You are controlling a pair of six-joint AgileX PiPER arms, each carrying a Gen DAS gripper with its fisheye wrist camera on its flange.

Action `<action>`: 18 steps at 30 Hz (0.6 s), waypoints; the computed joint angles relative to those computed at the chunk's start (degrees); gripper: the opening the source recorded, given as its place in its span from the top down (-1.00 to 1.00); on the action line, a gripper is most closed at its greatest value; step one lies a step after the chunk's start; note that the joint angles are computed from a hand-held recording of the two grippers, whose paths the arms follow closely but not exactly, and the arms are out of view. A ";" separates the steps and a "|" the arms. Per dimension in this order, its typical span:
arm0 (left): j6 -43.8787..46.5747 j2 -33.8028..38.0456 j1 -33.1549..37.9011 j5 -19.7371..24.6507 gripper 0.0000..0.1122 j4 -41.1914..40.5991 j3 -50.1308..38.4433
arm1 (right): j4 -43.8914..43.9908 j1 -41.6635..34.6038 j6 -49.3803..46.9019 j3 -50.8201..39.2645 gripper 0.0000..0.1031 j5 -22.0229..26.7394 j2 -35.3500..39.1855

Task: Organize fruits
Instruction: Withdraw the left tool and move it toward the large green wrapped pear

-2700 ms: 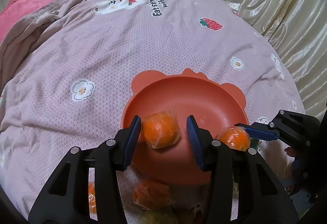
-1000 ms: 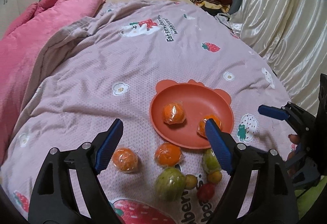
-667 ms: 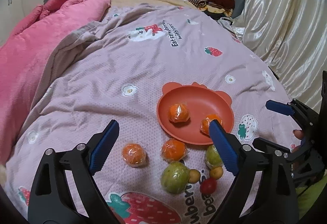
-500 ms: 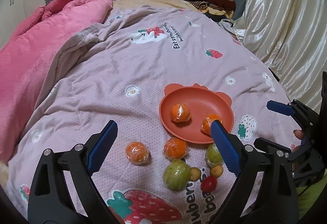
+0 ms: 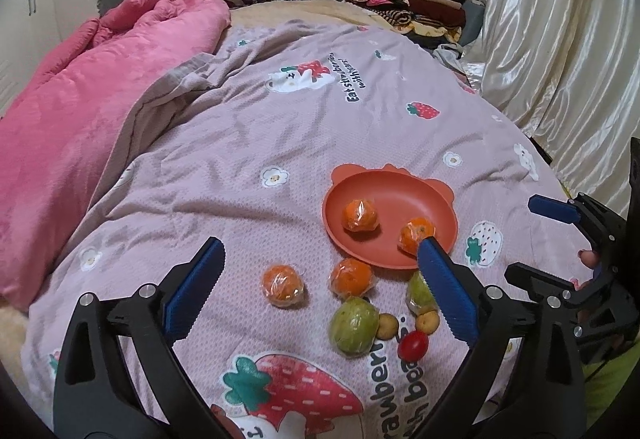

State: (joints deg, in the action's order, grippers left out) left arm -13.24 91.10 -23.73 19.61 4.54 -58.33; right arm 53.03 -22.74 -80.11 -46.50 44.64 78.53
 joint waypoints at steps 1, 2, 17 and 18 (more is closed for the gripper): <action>-0.72 -0.31 -0.15 -0.08 -0.62 0.64 0.39 | -0.12 -0.02 0.08 0.25 -0.82 0.08 -0.18; -0.98 -0.68 -0.24 -0.39 -0.62 0.78 1.07 | -0.20 -0.11 0.04 0.43 -0.82 0.23 -0.35; -6.16 -2.57 -1.59 -3.73 -0.62 5.08 8.54 | -1.25 0.25 0.05 4.23 -0.83 0.04 -2.10; -6.94 -2.68 -1.75 -3.96 -0.62 5.76 9.10 | -1.28 0.28 0.03 4.37 -0.83 -0.01 -2.08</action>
State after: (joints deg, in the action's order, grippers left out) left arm -20.18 88.43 -25.48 15.65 10.30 -49.23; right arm 51.75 -22.46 -80.08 -42.13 44.64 76.45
